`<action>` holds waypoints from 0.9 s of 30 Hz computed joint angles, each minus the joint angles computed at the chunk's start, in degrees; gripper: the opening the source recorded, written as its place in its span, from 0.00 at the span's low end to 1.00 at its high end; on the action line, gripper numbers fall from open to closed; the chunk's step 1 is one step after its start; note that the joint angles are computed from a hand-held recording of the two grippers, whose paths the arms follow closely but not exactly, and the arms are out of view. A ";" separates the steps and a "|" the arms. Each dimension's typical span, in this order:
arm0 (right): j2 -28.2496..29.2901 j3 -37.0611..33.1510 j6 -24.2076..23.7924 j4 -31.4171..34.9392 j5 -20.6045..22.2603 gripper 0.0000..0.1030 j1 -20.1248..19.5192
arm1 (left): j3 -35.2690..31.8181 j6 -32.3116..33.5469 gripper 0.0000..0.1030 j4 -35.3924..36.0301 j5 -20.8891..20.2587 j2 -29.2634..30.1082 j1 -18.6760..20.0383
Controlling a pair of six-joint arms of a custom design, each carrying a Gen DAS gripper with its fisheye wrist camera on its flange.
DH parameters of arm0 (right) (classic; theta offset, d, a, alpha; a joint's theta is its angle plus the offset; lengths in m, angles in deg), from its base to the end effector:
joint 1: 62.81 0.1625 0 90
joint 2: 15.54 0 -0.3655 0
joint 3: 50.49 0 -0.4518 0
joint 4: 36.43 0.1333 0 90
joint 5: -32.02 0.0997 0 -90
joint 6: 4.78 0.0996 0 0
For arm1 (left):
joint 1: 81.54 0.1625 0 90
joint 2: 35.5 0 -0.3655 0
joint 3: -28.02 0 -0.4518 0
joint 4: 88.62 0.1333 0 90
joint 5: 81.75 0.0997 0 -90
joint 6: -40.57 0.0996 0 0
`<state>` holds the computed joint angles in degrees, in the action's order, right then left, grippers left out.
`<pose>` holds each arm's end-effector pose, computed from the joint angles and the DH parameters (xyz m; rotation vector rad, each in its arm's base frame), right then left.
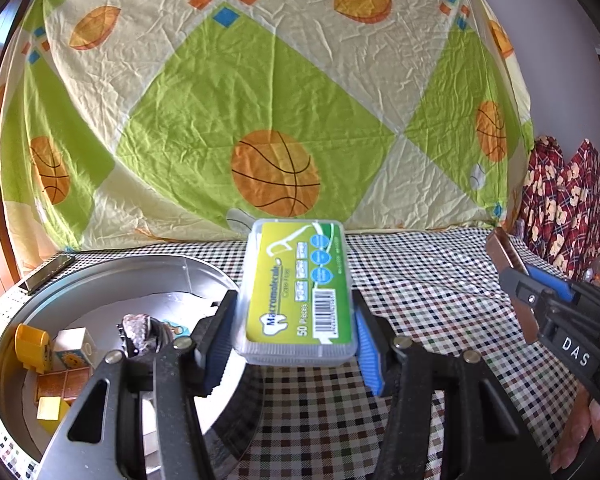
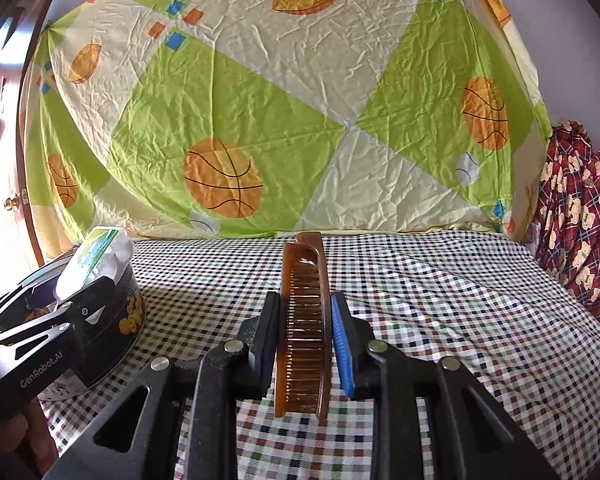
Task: Organize rigid objects
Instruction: 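Carry the green toothpick box and brown comb over the silver tin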
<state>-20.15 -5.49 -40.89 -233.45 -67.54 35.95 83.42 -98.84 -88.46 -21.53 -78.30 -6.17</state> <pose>0.2430 -0.8106 -0.0483 0.7714 -2.2040 1.4429 -0.0180 -0.7925 0.1959 0.5432 1.9433 -1.4186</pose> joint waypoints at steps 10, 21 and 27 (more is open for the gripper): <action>-0.34 1.50 -0.07 -0.13 2.13 0.27 0.38 | 5.54 0.41 0.51 -4.63 0.50 -3.88 0.33; 0.32 1.33 -0.73 1.06 4.13 0.27 1.06 | 8.76 -0.04 0.51 -7.02 0.78 -6.60 0.86; 1.00 0.72 -1.17 1.93 4.96 0.27 1.54 | 10.17 0.08 0.51 -7.97 1.10 -7.81 1.12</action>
